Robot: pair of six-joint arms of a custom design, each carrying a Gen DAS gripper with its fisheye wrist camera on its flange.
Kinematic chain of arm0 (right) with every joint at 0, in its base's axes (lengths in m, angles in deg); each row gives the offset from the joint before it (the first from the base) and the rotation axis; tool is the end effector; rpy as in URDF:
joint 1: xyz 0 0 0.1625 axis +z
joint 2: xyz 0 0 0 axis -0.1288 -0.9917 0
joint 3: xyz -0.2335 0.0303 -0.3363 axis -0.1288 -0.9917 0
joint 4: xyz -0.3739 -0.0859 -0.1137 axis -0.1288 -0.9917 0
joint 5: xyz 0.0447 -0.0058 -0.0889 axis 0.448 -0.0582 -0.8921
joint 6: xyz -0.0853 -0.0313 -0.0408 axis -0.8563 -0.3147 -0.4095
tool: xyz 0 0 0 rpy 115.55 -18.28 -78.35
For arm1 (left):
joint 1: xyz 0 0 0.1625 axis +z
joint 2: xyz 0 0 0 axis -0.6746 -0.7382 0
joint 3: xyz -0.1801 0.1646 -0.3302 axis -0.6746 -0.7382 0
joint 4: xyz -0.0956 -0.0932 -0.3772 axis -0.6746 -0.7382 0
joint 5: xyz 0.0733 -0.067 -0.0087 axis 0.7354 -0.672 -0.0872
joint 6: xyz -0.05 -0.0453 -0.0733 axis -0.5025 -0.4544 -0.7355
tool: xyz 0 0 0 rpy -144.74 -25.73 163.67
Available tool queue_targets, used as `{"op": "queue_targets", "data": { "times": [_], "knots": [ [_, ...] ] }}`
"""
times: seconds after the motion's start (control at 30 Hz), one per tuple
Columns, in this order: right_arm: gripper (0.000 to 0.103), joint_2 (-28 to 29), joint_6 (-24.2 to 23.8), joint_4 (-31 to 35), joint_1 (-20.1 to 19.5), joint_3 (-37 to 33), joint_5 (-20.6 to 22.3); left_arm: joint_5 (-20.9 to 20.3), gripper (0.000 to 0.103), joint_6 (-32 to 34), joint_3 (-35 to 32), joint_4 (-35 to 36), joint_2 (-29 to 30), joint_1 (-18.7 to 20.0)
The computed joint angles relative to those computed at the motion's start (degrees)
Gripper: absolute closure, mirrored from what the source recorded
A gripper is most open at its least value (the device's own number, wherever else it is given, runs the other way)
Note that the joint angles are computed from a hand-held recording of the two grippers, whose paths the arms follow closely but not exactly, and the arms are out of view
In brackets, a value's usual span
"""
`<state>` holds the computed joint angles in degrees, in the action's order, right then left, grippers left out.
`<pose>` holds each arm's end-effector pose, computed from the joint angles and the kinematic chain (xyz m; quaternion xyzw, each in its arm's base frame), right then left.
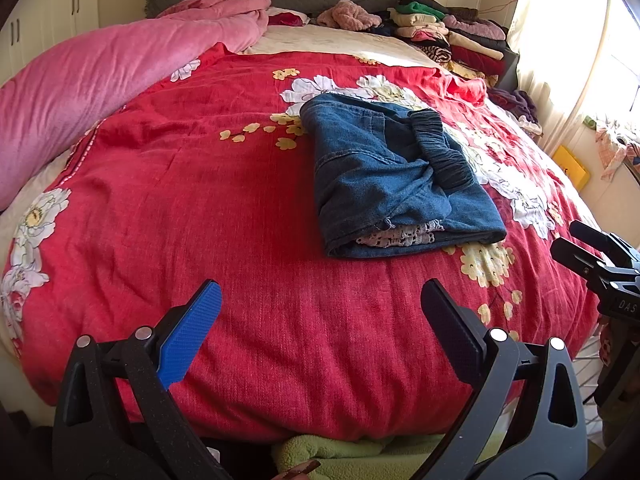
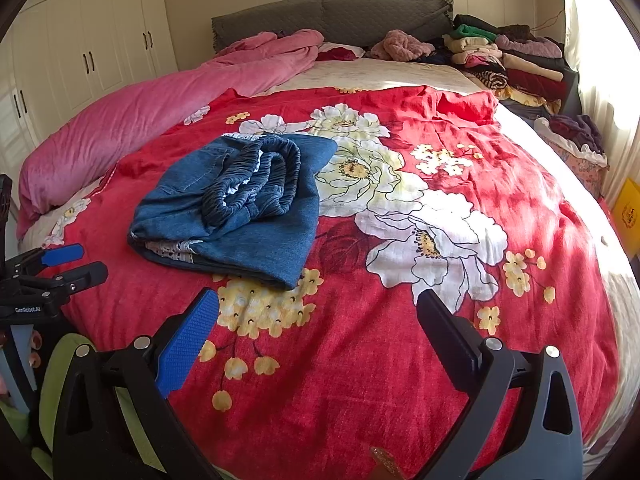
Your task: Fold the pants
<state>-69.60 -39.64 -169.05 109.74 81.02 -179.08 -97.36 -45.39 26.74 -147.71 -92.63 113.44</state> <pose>0.2749 -0.8225 0.0795 0.2757 -0.8774 0.3032 0.2496 -0.0706 -0.8127 0.2771 0.1284 0.8842 -0.3291 0.3055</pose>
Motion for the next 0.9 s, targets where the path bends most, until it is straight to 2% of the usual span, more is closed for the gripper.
{"op": "queue_targets", "data": {
  "times": [0.43,0.67,0.73,0.8,0.9],
  "knots": [
    [0.004,0.3,0.0,0.1,-0.1,-0.6,-0.5,-1.0,0.009,-0.1,0.0,0.8,-0.3,0.1],
    [0.004,0.2,0.8,0.1,-0.7,-1.3,-1.0,2.0,0.009,0.2,-0.4,-0.6,0.3,-0.4],
    [0.004,0.0,1.3,-0.2,-1.1,-1.6,-0.9,1.2,0.009,-0.1,-0.9,-0.4,0.1,-0.1],
    [0.004,0.1,2.0,0.2,-1.8,-3.0,-0.7,0.1,0.009,-0.8,-3.4,1.8,0.6,0.5],
    [0.004,1.6,4.7,2.2,-3.4,-9.5,-1.6,2.5,0.009,-3.0,-11.9,7.8,3.2,2.0]
  ]
}}
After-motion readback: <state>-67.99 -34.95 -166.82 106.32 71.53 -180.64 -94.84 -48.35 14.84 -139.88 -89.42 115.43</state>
